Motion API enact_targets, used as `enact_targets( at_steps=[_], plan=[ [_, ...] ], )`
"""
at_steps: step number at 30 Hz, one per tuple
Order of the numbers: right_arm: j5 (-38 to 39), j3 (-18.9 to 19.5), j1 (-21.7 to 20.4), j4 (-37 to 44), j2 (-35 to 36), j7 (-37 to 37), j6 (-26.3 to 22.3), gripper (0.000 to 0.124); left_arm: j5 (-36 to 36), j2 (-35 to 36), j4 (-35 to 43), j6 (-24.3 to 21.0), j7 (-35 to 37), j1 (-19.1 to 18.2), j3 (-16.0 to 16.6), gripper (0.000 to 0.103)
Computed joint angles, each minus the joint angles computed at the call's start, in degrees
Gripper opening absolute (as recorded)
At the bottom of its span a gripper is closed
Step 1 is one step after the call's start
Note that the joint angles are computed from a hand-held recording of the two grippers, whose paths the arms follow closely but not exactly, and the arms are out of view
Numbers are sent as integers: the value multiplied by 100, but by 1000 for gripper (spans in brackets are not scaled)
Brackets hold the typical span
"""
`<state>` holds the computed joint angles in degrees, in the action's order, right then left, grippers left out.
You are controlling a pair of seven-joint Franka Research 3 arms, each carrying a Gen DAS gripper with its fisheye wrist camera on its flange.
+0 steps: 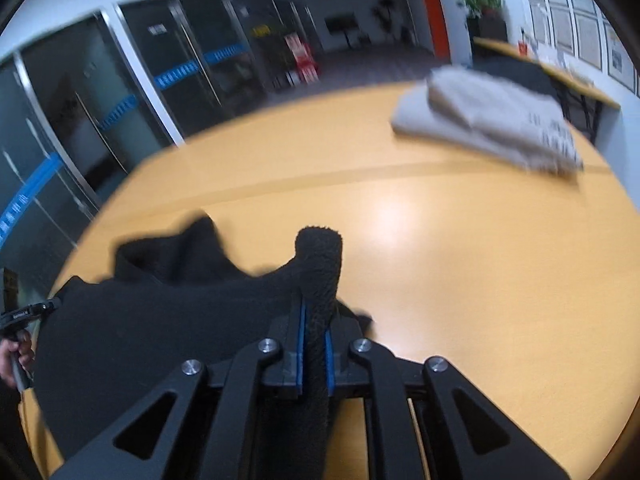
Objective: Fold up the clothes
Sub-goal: 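Open both grippers and release the folded jacket onto the table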
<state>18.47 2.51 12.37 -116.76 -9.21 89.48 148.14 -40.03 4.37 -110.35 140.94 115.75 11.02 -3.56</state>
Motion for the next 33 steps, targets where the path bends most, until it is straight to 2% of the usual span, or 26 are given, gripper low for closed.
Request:
enact_targets(
  at_steps=[1,2,3,4,5,7,9,11,13,15,18,19,22,24,28,30,33],
  plan=[
    [-138,38,-36,-56,0,186,-36,14,50,-58,-106,162,-67,-14,3,49],
    [-296,73,-72,-92,-20,391,-91,27,104,-115,-210,324,-138,-31,9,59],
    [-488,110,-112,-133,-86,598,-128,35,122,-187,-285,362,-165,-32,26,62],
    [-685,147,-153,-173,-161,802,-166,49,118,-268,-343,328,-165,-27,53,64],
    [-768,153,-161,-280,-301,867,-129,56,115,-349,-399,293,-166,-27,86,64],
    [-981,199,-191,-620,-822,871,28,60,84,-655,-631,283,73,-65,143,64],
    [-1212,316,-208,-958,-1377,826,229,68,-207,-1146,-1001,365,698,-226,230,65],
    [-1045,309,48,-1347,-1913,485,570,84,-744,-1566,-1270,328,1454,-529,400,71],
    [-592,147,563,-1537,-2122,-88,686,84,-1192,-1815,-1440,409,2166,-892,509,76],
    [-304,143,891,-1587,-2095,-533,641,84,-1068,-1757,-1488,815,2408,-1126,415,78],
    [-540,558,493,-1529,-1693,-64,160,84,173,-1253,-1415,1004,1500,-1071,172,77],
    [-517,610,381,-1524,-1560,153,-69,83,137,-1217,-1524,1168,1611,-1139,216,77],
    [-746,697,362,-1908,-1863,347,67,83,-460,-1368,-1894,1570,2314,-1326,340,78],
    [-795,725,374,-2139,-2127,455,63,83,-571,-1540,-2099,1613,2473,-1406,400,78],
    [-832,831,469,-2498,-2791,691,-356,83,-385,-2109,-2653,1588,2572,-1555,502,78],
    [-826,893,533,-2705,-3230,824,-661,83,-156,-2513,-2981,1537,2479,-1641,564,78],
    [-875,936,630,-2847,-3859,905,-1408,83,195,-3174,-3418,1209,2343,-1771,698,83]
  ],
)
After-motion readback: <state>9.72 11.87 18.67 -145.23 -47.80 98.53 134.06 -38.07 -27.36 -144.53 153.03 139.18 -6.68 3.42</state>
